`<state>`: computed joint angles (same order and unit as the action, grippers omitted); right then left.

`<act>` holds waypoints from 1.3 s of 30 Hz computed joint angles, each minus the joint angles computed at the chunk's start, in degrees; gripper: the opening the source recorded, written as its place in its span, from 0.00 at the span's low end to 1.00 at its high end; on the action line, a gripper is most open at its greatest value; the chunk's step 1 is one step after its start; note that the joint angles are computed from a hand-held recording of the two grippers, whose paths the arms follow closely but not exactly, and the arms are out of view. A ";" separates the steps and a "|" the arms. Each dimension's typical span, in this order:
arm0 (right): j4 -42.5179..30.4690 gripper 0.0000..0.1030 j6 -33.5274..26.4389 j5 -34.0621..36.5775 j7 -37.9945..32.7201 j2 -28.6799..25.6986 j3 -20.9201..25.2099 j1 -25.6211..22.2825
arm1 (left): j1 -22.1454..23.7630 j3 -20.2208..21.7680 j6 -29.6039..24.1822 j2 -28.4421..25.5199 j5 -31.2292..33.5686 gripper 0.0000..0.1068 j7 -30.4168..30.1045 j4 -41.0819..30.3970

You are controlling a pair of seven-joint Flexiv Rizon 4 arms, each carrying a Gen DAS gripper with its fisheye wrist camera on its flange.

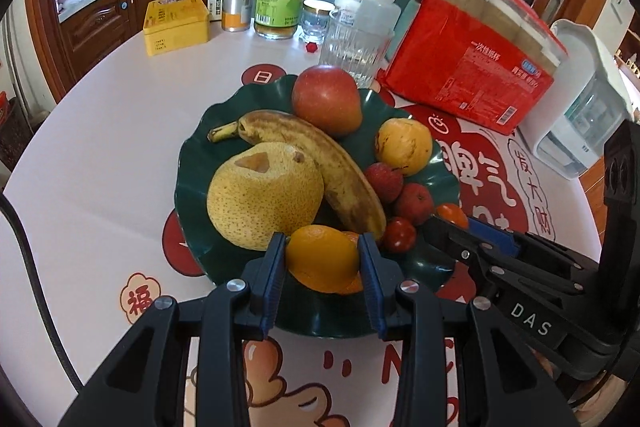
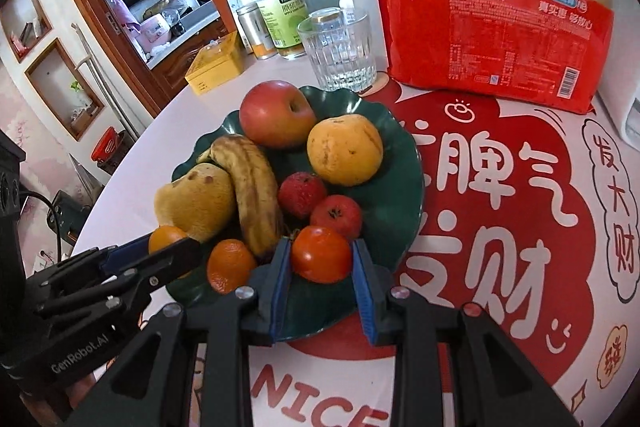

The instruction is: Organize fruits

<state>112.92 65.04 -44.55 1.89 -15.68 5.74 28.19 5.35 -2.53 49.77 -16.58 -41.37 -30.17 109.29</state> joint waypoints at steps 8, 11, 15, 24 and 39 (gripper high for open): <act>-0.72 0.32 2.08 2.16 -1.83 -1.27 -0.17 -0.24 | -0.48 -0.13 1.66 0.16 0.05 0.53 1.67 0.88; -0.29 0.34 2.56 1.65 -1.11 -0.94 -0.68 0.02 | -0.22 0.24 1.56 0.05 0.36 0.67 0.31 0.72; 0.49 0.40 4.58 0.30 0.20 -0.45 -1.33 -0.04 | 0.51 0.66 0.12 0.33 0.73 0.70 -0.18 0.59; -0.39 0.41 1.66 -0.53 -0.48 0.58 -0.26 0.37 | 0.95 1.52 -0.23 2.47 1.60 0.71 0.80 1.56; 1.16 0.41 -10.64 1.08 -0.54 7.96 5.48 1.32 | 0.70 5.38 -2.80 12.57 1.36 0.76 4.06 5.98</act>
